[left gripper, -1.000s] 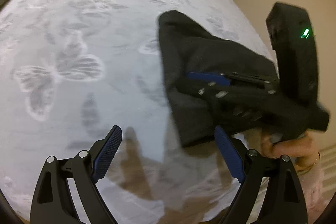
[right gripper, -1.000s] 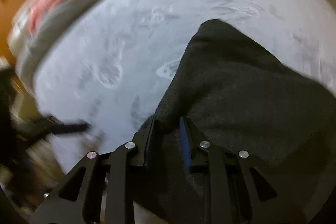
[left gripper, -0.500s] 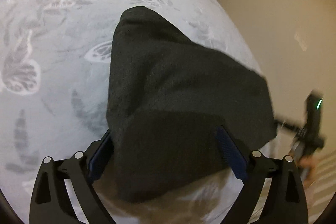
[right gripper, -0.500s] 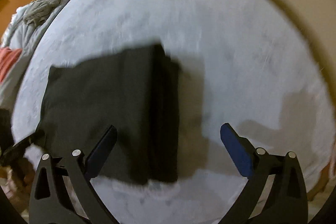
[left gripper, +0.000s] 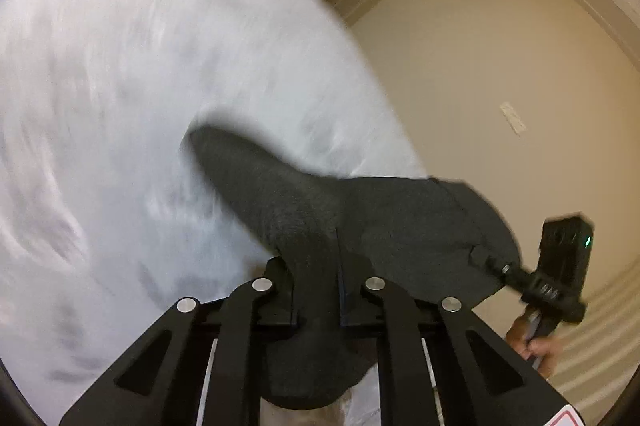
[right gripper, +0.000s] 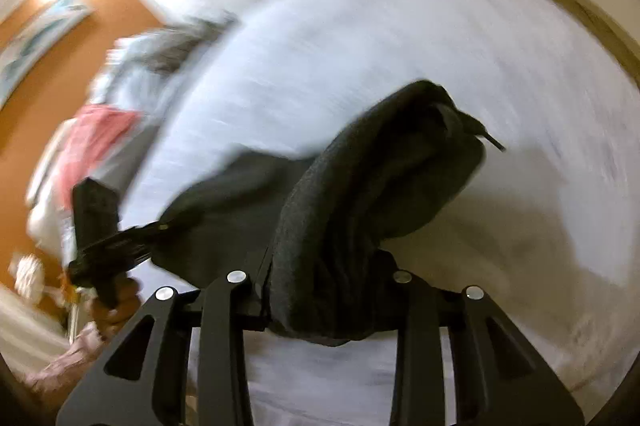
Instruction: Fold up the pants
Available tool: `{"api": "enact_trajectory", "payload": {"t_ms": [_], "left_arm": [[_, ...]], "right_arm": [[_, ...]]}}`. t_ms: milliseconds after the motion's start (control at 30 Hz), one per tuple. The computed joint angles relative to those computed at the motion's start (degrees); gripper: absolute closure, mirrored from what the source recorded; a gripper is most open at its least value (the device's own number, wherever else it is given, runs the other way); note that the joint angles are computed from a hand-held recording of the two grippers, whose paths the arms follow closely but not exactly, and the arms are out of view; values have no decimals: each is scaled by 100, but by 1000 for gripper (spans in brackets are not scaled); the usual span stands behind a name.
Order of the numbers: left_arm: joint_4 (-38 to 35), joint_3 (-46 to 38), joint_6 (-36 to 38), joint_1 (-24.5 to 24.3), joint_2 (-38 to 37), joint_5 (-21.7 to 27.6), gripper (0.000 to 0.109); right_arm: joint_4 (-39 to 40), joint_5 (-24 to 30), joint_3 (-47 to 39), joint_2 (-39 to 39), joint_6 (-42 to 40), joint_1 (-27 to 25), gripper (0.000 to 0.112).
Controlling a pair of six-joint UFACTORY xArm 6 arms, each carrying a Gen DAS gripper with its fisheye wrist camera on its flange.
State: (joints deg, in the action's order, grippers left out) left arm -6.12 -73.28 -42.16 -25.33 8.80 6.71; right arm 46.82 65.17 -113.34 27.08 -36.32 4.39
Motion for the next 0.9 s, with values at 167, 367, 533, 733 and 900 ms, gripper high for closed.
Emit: {"api": "enact_trajectory", "payload": {"t_ms": [167,367,533,733,900], "left_arm": [[1311,983,-1187,235,-1119,998,91],[1086,1699,-1767,122,-1247,1621,58],[544,1844,-1452,68,-1422,1520,28],[1124,1424,-1967,3,-1005,1730,19],[986,1430,-1928,43,-754,978,36]], "right_arm": [[-375,-57,712,-448,-387,340,48],[-1500,-210,955,-86,975,585,37],[-1287,-25,334,377,1278,703,22],[-2013,-355,286,553,1815,1104,14],[-1749,-1107,986,125,1465,1293,43]]}}
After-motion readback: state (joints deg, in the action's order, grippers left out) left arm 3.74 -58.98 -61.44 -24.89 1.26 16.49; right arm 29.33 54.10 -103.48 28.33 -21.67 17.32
